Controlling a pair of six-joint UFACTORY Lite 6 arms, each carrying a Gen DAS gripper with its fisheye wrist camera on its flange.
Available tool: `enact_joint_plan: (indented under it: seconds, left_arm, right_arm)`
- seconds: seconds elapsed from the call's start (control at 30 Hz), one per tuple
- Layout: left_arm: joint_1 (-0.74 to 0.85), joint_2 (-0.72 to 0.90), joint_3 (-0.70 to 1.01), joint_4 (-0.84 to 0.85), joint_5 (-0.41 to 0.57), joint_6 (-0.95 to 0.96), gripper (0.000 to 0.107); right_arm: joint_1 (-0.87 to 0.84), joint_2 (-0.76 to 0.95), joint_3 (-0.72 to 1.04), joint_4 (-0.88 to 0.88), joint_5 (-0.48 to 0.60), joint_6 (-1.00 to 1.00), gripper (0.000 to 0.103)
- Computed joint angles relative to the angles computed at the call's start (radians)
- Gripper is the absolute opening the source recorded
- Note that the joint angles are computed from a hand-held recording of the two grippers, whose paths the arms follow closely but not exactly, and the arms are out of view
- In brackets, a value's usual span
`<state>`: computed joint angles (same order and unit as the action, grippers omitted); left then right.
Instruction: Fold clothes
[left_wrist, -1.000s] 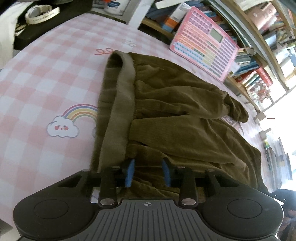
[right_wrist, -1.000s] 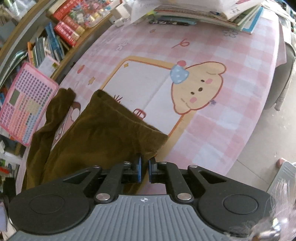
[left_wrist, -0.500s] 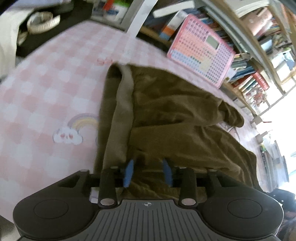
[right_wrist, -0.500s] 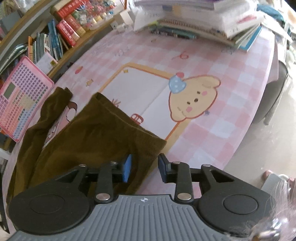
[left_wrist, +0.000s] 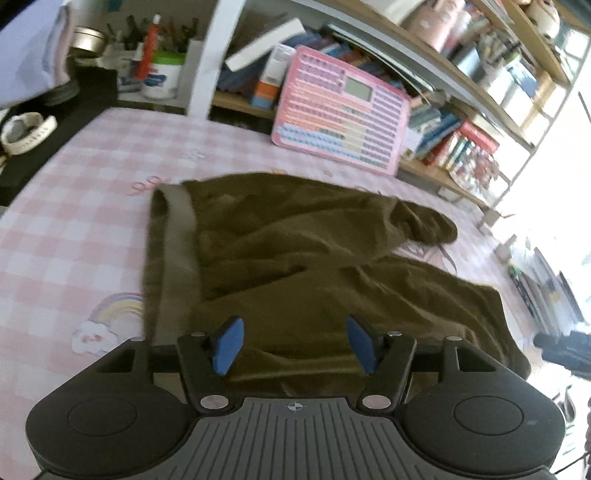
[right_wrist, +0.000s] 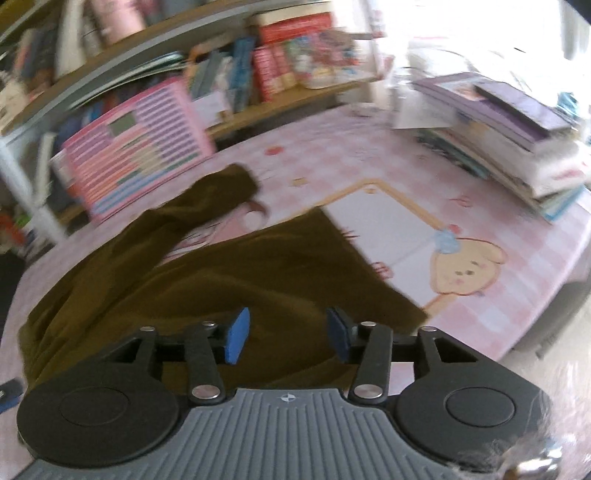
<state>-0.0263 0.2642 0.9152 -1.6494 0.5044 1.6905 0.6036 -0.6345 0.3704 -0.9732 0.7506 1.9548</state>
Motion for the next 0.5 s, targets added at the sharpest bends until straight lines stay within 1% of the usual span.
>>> enact_joint_plan:
  seconds: [0.13,0.17,0.2,0.23,0.37,0.5]
  left_arm:
    - [-0.048,0.003,-0.016,-0.034,-0.029,0.044,0.065]
    - [-0.057,0.001,-0.019,-0.044,-0.041,0.054,0.066]
    - [-0.066,-0.001,-0.022,-0.054,-0.053,0.065,0.070]
    - [-0.075,-0.004,-0.025,-0.064,-0.064,0.076,0.072]
    - [-0.113,-0.006,-0.022,-0.118,-0.116,0.088,0.074]
    - [-0.181,0.008,-0.001,-0.172,-0.201,0.064,0.076]
  right_arm:
    - [-0.001,0.047,0.020,-0.010,-0.065,-0.026,0.048]
    - [-0.007,0.062,0.027,-0.012,-0.082,-0.030,0.049]
    - [-0.022,0.071,0.031,-0.011,-0.102,-0.044,0.050]
    - [-0.048,0.079,0.032,-0.012,-0.132,-0.063,0.051]
    - [-0.174,0.109,0.036,-0.013,-0.261,-0.158,0.053]
    - [-0.350,0.167,0.051,0.042,-0.433,-0.350,0.054]
